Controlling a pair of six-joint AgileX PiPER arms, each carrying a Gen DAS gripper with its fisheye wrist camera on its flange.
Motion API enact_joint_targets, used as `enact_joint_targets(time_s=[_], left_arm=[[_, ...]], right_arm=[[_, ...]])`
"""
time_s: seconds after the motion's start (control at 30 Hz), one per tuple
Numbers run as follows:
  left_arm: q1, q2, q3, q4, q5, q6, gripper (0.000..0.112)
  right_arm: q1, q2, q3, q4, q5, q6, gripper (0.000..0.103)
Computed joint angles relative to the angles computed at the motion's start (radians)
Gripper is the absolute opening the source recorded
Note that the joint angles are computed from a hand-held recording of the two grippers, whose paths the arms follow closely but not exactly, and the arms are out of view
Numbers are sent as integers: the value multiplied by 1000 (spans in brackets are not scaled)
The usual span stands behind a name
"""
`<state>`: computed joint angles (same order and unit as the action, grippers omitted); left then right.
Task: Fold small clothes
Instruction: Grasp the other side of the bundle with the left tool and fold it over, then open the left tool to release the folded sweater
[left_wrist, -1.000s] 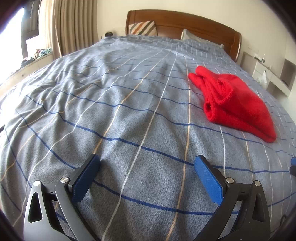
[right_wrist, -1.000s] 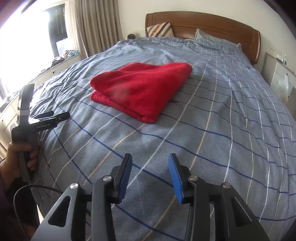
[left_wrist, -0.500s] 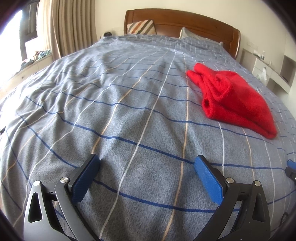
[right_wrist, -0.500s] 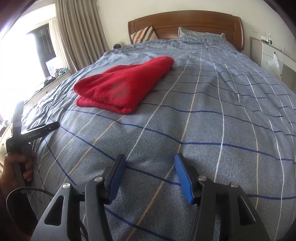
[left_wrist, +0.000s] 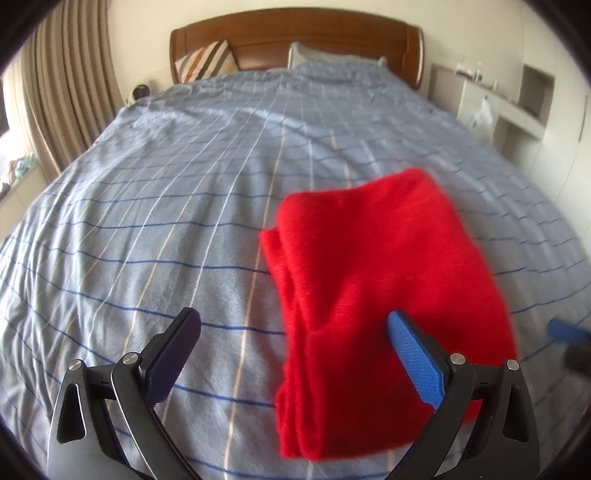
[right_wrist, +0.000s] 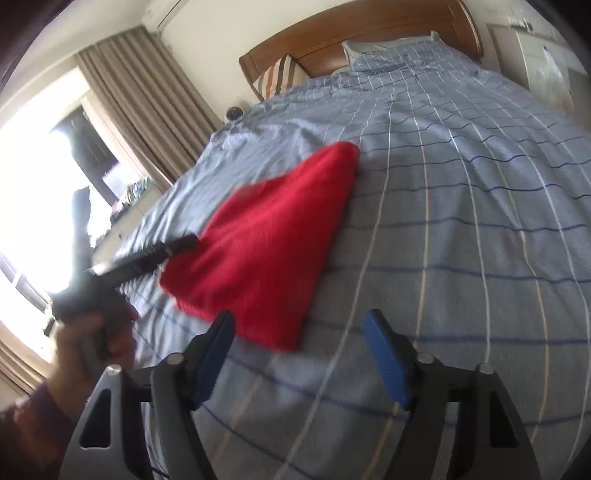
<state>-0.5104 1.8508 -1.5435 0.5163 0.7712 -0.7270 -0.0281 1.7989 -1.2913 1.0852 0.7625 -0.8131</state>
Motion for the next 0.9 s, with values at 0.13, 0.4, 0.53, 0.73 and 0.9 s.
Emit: enact_joint_targets(time_s=[0.13, 0.4, 0.53, 0.73, 0.9], left_arm=[[85, 7, 28, -157, -69, 115, 103], [258, 44, 38, -852, -136, 644, 76], [248, 22, 74, -994, -158, 780, 22], [201, -102, 76, -878, -190, 683, 20], [187, -72, -21, -701, -132, 509, 52]], right_arm=[[11, 277, -366, -61, 123, 247, 84], [140, 523, -746, -293, 167, 491, 38], [296, 374, -595, -680, -82, 515, 31], [329, 215, -474, -680, -228, 399, 29], [250, 308, -714, -583, -5, 404, 37]])
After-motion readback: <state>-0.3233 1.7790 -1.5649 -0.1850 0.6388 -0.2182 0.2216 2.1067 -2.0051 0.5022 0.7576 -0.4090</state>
